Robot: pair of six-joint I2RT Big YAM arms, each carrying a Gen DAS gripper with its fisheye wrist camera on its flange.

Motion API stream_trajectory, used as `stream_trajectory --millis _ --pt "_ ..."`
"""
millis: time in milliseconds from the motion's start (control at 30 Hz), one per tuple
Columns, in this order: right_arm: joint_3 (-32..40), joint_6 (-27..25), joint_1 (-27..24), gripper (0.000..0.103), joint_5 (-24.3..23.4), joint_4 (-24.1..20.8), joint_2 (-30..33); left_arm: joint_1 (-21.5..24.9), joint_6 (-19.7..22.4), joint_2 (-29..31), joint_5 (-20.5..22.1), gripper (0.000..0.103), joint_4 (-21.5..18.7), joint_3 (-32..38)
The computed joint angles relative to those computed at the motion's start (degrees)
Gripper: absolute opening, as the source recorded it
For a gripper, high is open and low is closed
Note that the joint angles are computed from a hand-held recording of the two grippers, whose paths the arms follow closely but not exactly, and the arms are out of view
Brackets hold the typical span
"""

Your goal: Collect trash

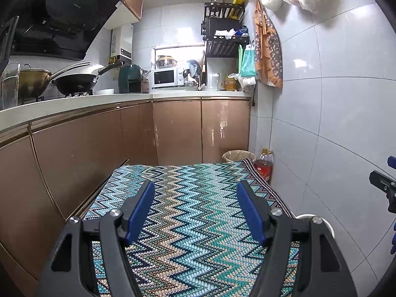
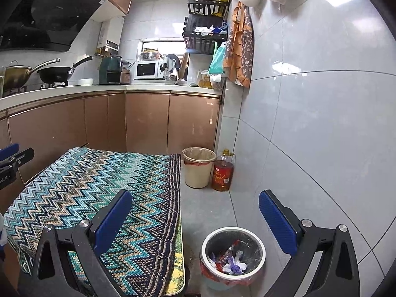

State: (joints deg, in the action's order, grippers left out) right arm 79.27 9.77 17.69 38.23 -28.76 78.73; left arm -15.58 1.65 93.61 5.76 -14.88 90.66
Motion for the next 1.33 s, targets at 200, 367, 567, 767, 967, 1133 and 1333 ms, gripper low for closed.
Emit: stream_trajectory --millis 200,367,567,767,967,1133,1333 --pt "0.4 -0.6 0.4 0.103 0.1 0.3 0.1 0.4 -0.6 -0.3 0.4 0.067 0.5 -0.3" --pt "0.6 -1.2 0.7 0.103 0.2 0.5 0.2 0.3 -0.8 -0.6 0.3 0.067 1.0 -0.7" --pt "0.8 -1.4 1.0 0.103 0.4 0.6 0.3 0.5 -1.0 -0.9 0.3 0.067 1.8 -1.3" --pt "0.8 -1.6 0.9 0.103 -0.4 1.4 0.0 0.7 -1.4 -1.5 0.2 0.067 3.0 -2.0" --pt "0.1 -2.7 1.1 0.103 -1.5 3.4 -0.7 0.6 -1.7 -2.7 0.1 0.067 4.1 -3.3" --pt "-0.1 -2.8 1.2 0.103 -1.3 3.5 -0.8 0.6 -1.6 -3.0 0.5 0.067 4.1 -3.5" --pt "-0.6 -3.1 1.2 0.103 -1.3 4.1 -1.2 0.6 -1.6 -3.2 1.2 0.067 4.0 -3.4"
